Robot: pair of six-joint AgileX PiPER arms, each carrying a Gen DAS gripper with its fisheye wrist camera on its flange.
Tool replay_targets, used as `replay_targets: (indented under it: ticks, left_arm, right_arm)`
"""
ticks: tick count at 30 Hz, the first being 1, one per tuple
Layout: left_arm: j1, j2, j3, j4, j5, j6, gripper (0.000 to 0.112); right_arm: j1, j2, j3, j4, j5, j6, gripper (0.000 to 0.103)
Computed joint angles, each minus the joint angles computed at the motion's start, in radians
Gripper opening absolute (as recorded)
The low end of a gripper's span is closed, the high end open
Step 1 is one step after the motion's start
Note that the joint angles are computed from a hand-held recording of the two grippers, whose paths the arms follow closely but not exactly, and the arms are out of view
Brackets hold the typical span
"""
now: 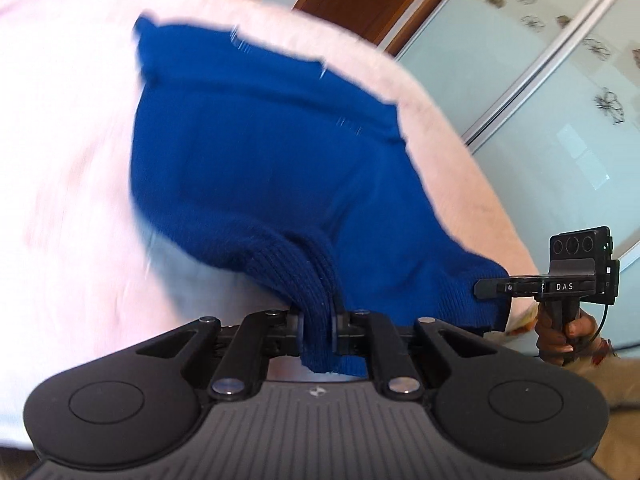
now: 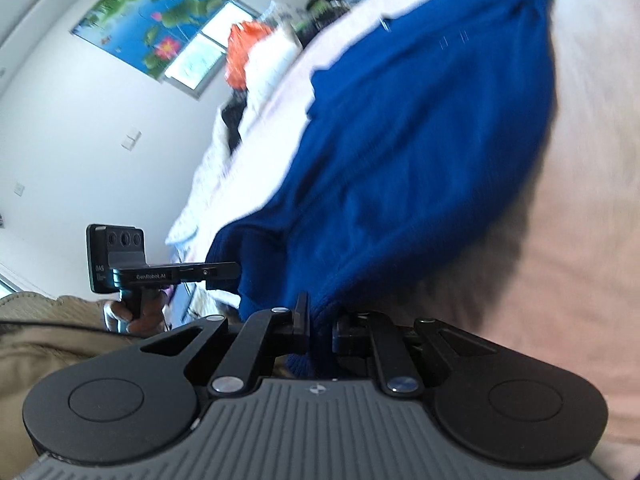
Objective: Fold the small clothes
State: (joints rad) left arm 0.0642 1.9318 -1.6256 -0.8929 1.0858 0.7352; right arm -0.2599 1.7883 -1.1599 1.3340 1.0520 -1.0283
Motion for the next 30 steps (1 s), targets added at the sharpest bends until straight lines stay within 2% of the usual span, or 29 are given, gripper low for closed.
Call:
replay_targets:
  ticks: [5,9,12,16,23,25,27,29,30]
  left_arm:
    - [-0.032,0.048,-0.118,-0.012,-0.061,-0.016,0.011]
    - [-0.066,0.119,-0.252,0.0,-0.117,-0.079,0.011]
    - [-0.088,0.178,-0.366,0.033,-0.139,-0.144,0.011]
    - [-0.142,0.229,-0.473,0.159,-0.22,-0.241,0.011]
    - [-0.206,0.354,-0.646,0.393,-0.24,-0.443,0.011]
    - [-0.218,0.394,-0.693,0.454,-0.227,-0.493,0.011]
    - [-0.224,0.44,-0.759,0.495,-0.197,-0.535,0.011]
    - [-0.223,0.452,-0.767,0.497,-0.2,-0.533,0.011]
    - [-0.223,0.456,-0.768,0.496,-0.203,-0.529,0.011]
  right_arm:
    - [-0.013,0.006,-0.059,0.054,-0.031,-0.022,0.014]
    - [-0.004,0.062,-0.161,0.093,-0.057,-0.027,0.014]
    - [0.006,0.125,-0.281,0.098,-0.085,0.002,0.014]
    - [0.017,0.225,-0.454,0.051,-0.146,0.095,0.014]
    - [0.067,0.413,-0.7,-0.187,-0.292,0.367,0.014]
    - [0.082,0.438,-0.701,-0.223,-0.325,0.411,0.015]
    - [0.092,0.461,-0.714,-0.246,-0.334,0.452,0.018]
    - [0.089,0.474,-0.709,-0.211,-0.318,0.433,0.02]
    - [0.088,0.473,-0.7,-0.194,-0.313,0.416,0.025]
